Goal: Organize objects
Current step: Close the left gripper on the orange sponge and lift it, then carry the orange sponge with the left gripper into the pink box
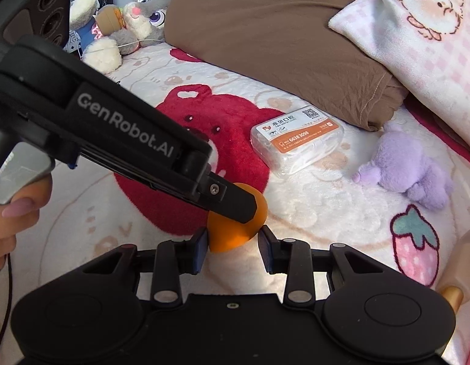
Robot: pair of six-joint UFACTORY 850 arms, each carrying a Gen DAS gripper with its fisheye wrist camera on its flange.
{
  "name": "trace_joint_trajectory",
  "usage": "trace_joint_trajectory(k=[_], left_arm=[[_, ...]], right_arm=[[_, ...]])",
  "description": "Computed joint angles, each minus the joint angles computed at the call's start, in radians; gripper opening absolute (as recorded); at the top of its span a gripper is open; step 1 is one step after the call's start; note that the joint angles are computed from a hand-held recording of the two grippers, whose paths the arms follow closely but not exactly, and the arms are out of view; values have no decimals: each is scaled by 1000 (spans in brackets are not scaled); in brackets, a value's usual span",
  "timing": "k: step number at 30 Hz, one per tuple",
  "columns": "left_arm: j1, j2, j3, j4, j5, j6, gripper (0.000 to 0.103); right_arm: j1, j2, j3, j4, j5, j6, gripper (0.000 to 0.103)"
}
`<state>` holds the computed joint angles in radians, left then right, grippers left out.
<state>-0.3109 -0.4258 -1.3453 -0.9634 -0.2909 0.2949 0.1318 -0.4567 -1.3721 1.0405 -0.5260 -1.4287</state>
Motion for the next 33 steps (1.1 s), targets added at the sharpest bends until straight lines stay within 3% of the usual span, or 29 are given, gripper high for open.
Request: trace_joint_trajectory(k=[6, 11, 21, 28, 33], left_arm=[[0, -2, -5, -130, -114, 69, 31], [-32, -6, -23, -49, -107, 19, 30], [-66, -18, -62, 169, -111, -116, 30], [-102, -10, -89, 280, -133, -182, 30], [-136, 29, -95, 344, -124, -224, 31]], right_arm=[[-20, 51, 52, -24, 20, 52, 44], [-30, 55, 54, -96, 18, 126, 43], [-48, 93, 104, -67, 29, 82, 40], [-67, 149, 134, -127, 12, 137, 40], [-108, 206, 161, -70, -26, 80, 40]])
